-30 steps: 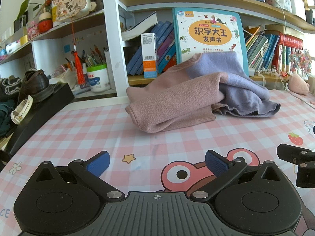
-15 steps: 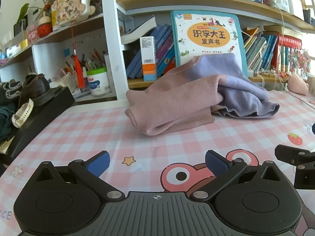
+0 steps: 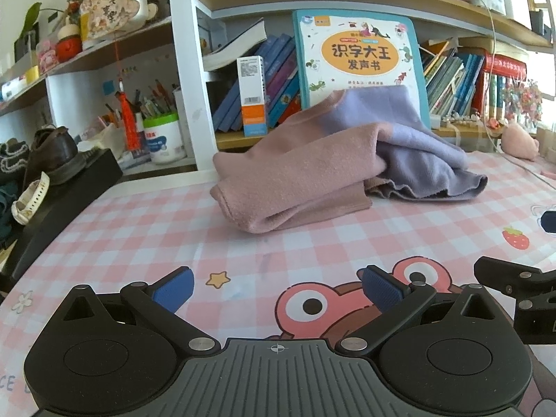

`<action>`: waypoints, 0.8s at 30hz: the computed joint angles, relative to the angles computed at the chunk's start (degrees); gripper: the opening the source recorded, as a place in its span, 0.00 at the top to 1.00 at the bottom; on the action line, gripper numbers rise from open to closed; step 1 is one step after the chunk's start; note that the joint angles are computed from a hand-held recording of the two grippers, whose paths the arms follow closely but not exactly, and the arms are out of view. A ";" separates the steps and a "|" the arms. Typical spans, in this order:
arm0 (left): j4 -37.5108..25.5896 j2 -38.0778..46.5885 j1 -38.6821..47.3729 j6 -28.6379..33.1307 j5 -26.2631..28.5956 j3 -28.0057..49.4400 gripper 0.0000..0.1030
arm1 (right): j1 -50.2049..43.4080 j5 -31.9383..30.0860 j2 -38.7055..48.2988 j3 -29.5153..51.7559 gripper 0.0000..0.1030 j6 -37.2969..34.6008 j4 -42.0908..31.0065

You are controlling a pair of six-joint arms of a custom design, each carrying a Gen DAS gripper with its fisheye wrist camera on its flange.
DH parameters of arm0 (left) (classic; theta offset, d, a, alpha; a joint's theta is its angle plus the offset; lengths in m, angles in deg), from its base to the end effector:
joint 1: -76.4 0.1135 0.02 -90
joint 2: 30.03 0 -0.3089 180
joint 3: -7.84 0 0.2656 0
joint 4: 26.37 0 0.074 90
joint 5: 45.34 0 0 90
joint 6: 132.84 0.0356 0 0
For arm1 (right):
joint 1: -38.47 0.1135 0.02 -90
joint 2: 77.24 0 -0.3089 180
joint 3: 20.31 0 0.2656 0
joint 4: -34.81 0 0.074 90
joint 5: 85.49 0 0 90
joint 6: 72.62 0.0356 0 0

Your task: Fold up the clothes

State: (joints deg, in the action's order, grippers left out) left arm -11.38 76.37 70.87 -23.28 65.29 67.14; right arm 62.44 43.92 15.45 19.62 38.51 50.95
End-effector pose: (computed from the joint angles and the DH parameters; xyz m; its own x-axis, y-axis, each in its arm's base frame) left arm 0.3759 -0.0490 0.1582 -0.3689 0.3505 -0.8608 0.5420 0.8335 0.1071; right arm 0.2620 0.0918 0.1501 -0.4537 0.1031 -0.8852 0.3380 0.9390 -0.0639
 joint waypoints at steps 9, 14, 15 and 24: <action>0.30 -0.18 -0.16 0.04 -0.38 -0.23 0.00 | -0.53 -0.48 -0.07 0.29 0.00 0.76 -0.93; 0.34 -0.12 -0.40 -0.37 -1.72 -0.10 0.00 | -0.57 -0.54 -0.14 0.20 0.00 1.39 -1.09; 0.34 -0.11 -0.45 -0.45 -1.99 -0.07 0.00 | -0.57 -0.54 -0.15 0.18 0.00 1.50 -1.12; -1.34 0.67 0.80 0.95 2.77 1.47 0.00 | 0.33 1.64 -0.12 -0.42 0.00 1.00 0.51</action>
State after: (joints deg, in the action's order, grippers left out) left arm -12.72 77.05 71.67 -22.33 68.06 68.61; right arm 62.77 45.56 15.33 19.20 39.52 51.45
